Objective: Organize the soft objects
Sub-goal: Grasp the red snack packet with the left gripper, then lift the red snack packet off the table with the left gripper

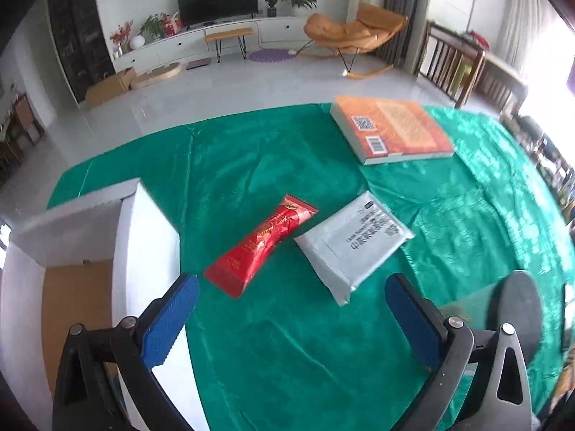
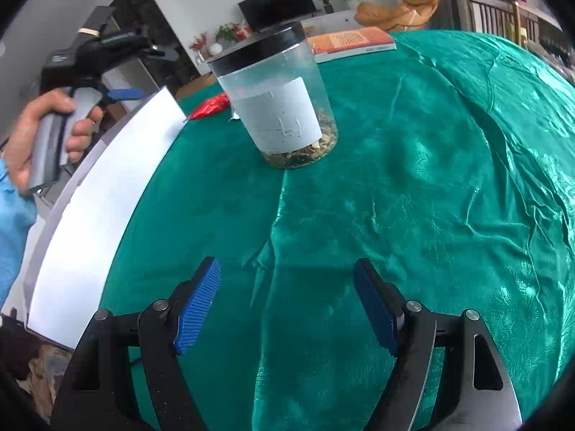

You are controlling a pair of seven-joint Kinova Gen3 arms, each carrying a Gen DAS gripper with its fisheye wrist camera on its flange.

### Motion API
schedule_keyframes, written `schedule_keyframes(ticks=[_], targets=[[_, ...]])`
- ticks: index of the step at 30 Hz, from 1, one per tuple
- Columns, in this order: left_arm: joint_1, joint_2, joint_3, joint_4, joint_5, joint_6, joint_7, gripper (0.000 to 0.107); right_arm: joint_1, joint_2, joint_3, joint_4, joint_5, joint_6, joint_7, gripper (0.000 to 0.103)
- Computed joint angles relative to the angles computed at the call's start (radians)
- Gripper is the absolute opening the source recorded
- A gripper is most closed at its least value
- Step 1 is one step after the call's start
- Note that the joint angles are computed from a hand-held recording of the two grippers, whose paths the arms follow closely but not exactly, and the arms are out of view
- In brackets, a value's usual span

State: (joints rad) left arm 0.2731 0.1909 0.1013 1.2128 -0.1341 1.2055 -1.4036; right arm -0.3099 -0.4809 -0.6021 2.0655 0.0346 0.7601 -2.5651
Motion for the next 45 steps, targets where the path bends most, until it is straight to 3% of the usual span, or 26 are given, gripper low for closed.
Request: schedule_keyframes(ticks=[5,9,13,17,23,26,29,31,34,37,38,39,40,41,45], targets=[[0.192,0.155,-0.135,-0.094,-0.199,0.077,0.019,0.102,-0.024,-0.01,0.046,0.028,-0.034,-0.036,0.004,0.079],[0.211,0.213,-0.114,-0.126,-0.326,0.105,0.01,0.101,-0.032,-0.022,0.067,0.046,-0.057,-0.064,0.013,0.079],[0.239,0.283,-0.117,-0.191,-0.407,0.18,-0.14,0.101,-0.041,-0.034,0.09,0.067,-0.085,-0.097,0.025,0.079],[0.226,0.327,-0.133,-0.207,-0.395,0.199,-0.216,0.102,-0.048,-0.046,0.113,0.088,-0.115,-0.128,0.039,0.079],[-0.005,0.286,0.127,-0.201,-0.17,0.055,-0.181,0.091,-0.045,-0.055,0.128,0.1,-0.145,-0.147,0.056,0.079],[-0.032,0.276,0.17,-0.189,-0.097,0.026,-0.27,0.091,-0.039,-0.055,0.126,0.099,-0.149,-0.148,0.062,0.079],[0.035,0.278,0.071,-0.207,-0.1,0.04,-0.272,0.091,-0.036,-0.06,0.128,0.104,-0.157,-0.155,0.064,0.079],[0.039,0.25,0.002,-0.172,-0.052,-0.003,-0.259,0.092,-0.033,-0.063,0.129,0.107,-0.161,-0.157,0.065,0.079],[0.075,0.224,-0.1,-0.109,-0.056,-0.049,-0.203,0.092,-0.023,-0.06,0.12,0.103,-0.159,-0.155,0.065,0.079],[0.098,0.231,-0.19,-0.091,0.003,-0.038,-0.217,0.091,-0.019,-0.058,0.116,0.1,-0.157,-0.151,0.065,0.079],[0.09,0.227,-0.19,-0.078,0.016,-0.046,-0.23,0.088,-0.02,-0.059,0.117,0.1,-0.158,-0.152,0.065,0.079],[0.071,0.213,-0.173,-0.054,0.04,-0.07,-0.241,0.073,-0.02,-0.059,0.117,0.101,-0.159,-0.153,0.065,0.079],[0.064,0.202,-0.164,-0.041,0.049,-0.082,-0.239,0.035,-0.02,-0.06,0.118,0.101,-0.159,-0.153,0.065,0.079],[0.068,0.198,-0.159,-0.029,0.055,-0.085,-0.222,0.026,-0.019,-0.06,0.117,0.101,-0.159,-0.152,0.065,0.079],[0.094,0.143,-0.152,0.039,0.056,-0.099,-0.13,0.021,-0.018,-0.059,0.115,0.099,-0.157,-0.15,0.065,0.079]])
